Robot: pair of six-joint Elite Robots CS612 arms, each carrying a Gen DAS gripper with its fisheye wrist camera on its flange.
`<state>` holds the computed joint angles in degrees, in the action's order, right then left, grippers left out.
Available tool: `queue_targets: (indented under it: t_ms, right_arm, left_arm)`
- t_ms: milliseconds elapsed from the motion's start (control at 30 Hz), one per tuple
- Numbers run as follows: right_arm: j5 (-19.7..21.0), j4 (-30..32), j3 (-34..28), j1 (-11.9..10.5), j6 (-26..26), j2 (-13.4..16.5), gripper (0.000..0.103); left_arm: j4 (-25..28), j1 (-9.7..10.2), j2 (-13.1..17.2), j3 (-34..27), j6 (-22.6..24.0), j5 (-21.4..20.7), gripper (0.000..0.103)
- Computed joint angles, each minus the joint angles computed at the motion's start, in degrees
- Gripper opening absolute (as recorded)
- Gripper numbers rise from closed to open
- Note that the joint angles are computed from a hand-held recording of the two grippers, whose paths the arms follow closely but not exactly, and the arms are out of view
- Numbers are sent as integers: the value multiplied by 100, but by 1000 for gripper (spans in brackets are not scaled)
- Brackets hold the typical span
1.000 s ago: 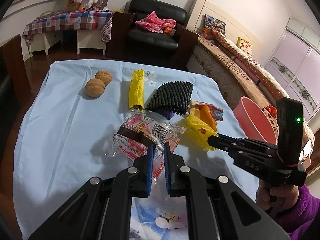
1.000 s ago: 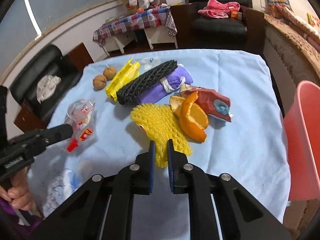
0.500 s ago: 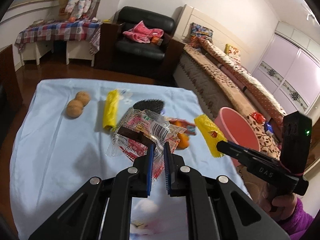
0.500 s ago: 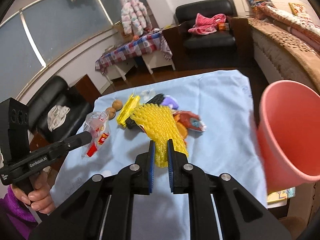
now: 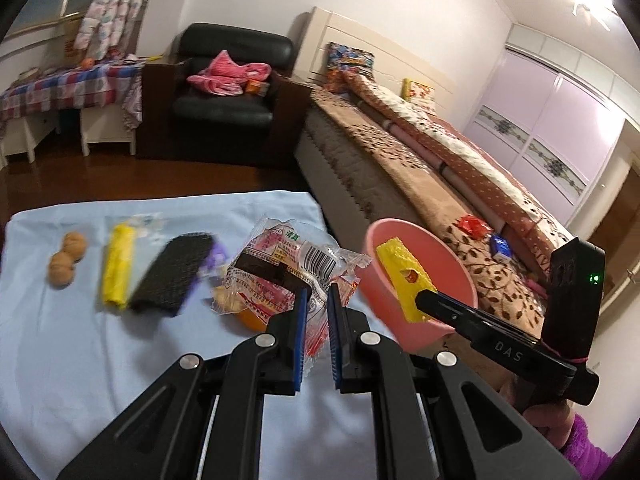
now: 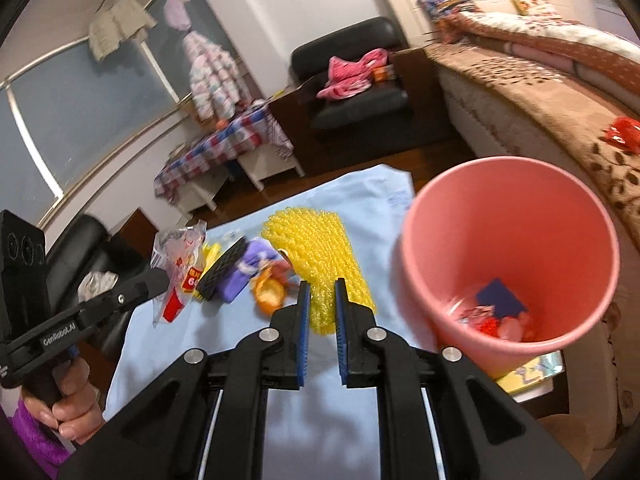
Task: Collect trash
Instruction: 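Carry both items over the pink bucket and open both tools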
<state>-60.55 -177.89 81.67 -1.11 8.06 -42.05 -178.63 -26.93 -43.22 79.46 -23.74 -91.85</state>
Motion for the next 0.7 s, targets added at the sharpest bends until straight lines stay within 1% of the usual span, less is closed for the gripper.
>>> queue_targets:
  t_ms: [67,233,333,533,700]
  right_arm:
    - [-72,-92,19,-58,165,3,12]
    - [-211,-242,110,-161,318,-5,12]
    - [-271,-289,124,-232,469,25,12]
    - [-387,-310,120,-345,759,81,12]
    - [-495,-292,130,-414,936,124,12]
  left_arm:
    - [55,-38,72,-143,51,-61,9]
    - [206,-105,253,-506,113,-344,9]
    - [353,-166,369,-732,295,-426,9]
    - [848,-279,649,-1242,539,-611,9]
    - [1139,-319,889,-1665,512,-823,9]
